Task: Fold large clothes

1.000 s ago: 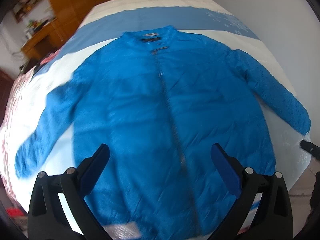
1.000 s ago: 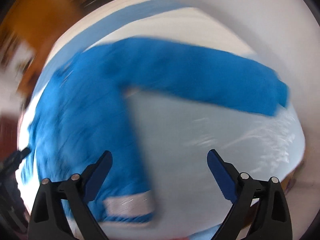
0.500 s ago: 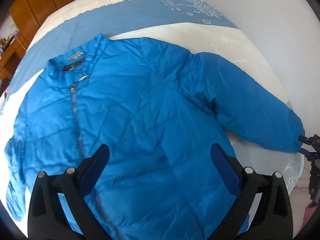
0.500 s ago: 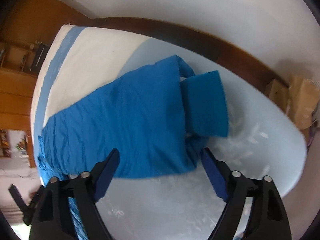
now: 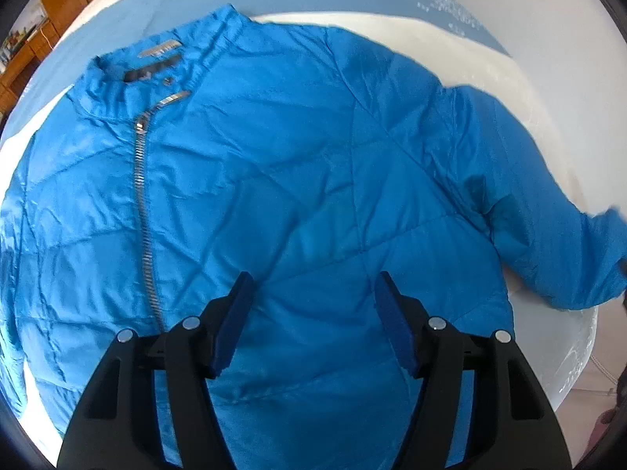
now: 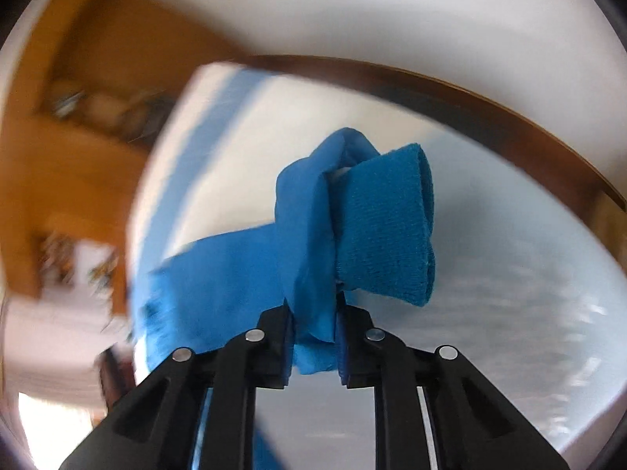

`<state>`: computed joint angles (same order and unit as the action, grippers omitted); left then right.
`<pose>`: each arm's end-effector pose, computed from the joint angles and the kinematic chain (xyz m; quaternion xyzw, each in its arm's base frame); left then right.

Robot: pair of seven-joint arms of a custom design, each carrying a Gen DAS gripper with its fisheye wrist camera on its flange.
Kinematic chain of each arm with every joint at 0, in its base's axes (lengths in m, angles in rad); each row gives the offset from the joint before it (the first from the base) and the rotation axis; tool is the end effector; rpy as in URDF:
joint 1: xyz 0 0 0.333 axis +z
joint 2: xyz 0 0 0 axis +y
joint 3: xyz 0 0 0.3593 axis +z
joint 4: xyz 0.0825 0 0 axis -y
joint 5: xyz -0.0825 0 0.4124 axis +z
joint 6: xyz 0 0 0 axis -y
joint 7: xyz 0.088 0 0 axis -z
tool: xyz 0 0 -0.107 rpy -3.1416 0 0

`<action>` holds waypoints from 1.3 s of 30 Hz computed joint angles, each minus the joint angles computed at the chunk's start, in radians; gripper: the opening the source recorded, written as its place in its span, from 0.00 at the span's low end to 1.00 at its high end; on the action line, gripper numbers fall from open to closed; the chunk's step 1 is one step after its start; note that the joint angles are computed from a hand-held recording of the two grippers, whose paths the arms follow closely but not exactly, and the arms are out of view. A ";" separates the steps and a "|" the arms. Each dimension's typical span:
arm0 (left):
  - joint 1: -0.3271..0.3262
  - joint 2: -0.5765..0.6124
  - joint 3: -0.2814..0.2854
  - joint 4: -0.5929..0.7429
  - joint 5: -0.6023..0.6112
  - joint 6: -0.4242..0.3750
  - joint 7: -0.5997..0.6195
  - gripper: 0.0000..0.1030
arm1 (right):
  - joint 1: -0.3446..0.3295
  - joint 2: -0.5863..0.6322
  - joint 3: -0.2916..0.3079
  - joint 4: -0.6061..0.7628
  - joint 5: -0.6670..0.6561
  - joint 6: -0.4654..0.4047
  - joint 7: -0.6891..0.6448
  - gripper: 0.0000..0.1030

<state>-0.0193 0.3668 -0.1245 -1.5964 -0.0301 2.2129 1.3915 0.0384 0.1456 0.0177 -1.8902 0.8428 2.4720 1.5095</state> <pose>0.7239 -0.0933 0.4772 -0.7232 0.6782 -0.1223 0.0453 0.6630 0.0347 0.5048 -0.4937 0.7848 0.0848 0.3648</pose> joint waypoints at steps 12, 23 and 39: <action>0.080 -0.126 0.021 -0.127 -0.085 0.062 0.045 0.66 | 0.157 0.304 0.120 0.507 -0.258 -0.150 -0.056 0.16; 0.131 -0.162 0.044 -0.187 -0.156 0.108 0.031 0.70 | 0.244 0.522 0.182 0.793 -0.396 -0.364 -0.061 0.33; 0.132 -0.039 0.017 -0.088 -0.298 0.062 0.035 0.78 | 0.174 0.227 0.097 0.370 -0.328 -0.216 -0.052 0.39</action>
<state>0.1125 0.3278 -0.1076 -1.6843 -0.3282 2.2752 1.4266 0.2121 0.3722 0.1143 -1.5201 0.5149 2.2559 1.4573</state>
